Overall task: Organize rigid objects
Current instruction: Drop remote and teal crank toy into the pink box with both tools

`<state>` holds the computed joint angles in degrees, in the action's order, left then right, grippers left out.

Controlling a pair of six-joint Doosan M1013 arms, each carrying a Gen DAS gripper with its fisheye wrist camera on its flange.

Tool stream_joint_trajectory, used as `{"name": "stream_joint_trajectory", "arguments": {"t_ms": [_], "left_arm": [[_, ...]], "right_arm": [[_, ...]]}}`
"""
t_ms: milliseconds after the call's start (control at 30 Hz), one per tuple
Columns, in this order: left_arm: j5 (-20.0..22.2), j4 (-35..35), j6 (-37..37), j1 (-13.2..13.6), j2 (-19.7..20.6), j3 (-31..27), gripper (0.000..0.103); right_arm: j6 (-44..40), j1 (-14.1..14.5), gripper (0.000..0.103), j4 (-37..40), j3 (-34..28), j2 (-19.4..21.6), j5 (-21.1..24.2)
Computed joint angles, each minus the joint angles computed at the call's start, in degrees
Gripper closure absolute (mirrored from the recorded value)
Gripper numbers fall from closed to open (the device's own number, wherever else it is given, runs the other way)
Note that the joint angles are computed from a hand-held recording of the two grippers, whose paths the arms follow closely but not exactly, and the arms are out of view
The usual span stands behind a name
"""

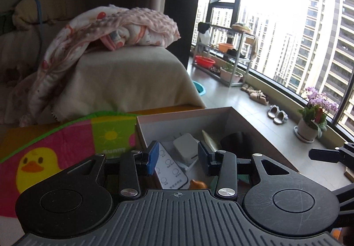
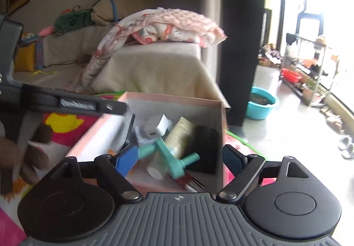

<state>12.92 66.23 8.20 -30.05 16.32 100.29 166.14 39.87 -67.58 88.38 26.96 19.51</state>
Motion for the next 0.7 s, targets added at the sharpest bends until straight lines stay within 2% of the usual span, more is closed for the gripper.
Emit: {"name": "stream_joint_trajectory", "arguments": {"t_ms": [67,167,200,433,533,633,700], "left_arm": [[-0.41,6.96,-7.55,-0.92,-2.24,3.17,0.060],[-1.69,10.14,-12.95,-2.27,-5.19,7.83,0.060],[-2.26,8.63,-12.37,-2.64,-5.90,9.12,0.060],[-4.70,-18.74,9.80,-4.38,-7.59,13.99,0.060],[-3.44,-18.25,8.76,-4.81,-7.63,14.14,0.060],[-2.19,-14.11,4.64,-5.16,-8.05,14.19,0.060],[-1.48,-11.03,1.88,-5.64,-8.68,14.58,0.060]], "right_arm": [[4.07,0.30,0.018,-3.51,3.44,-1.80,1.79],[5.61,0.96,0.018,-4.55,7.67,-3.88,5.37],[5.87,1.20,0.018,-4.49,8.77,-4.33,6.63],[12.49,2.21,0.019,-5.04,12.26,-5.33,12.08],[12.90,2.13,0.021,-4.21,11.89,-4.92,11.61],[15.09,1.84,0.022,-3.93,10.19,-3.98,11.54],[18.14,1.18,0.022,-4.28,9.68,-3.92,9.39]]}}
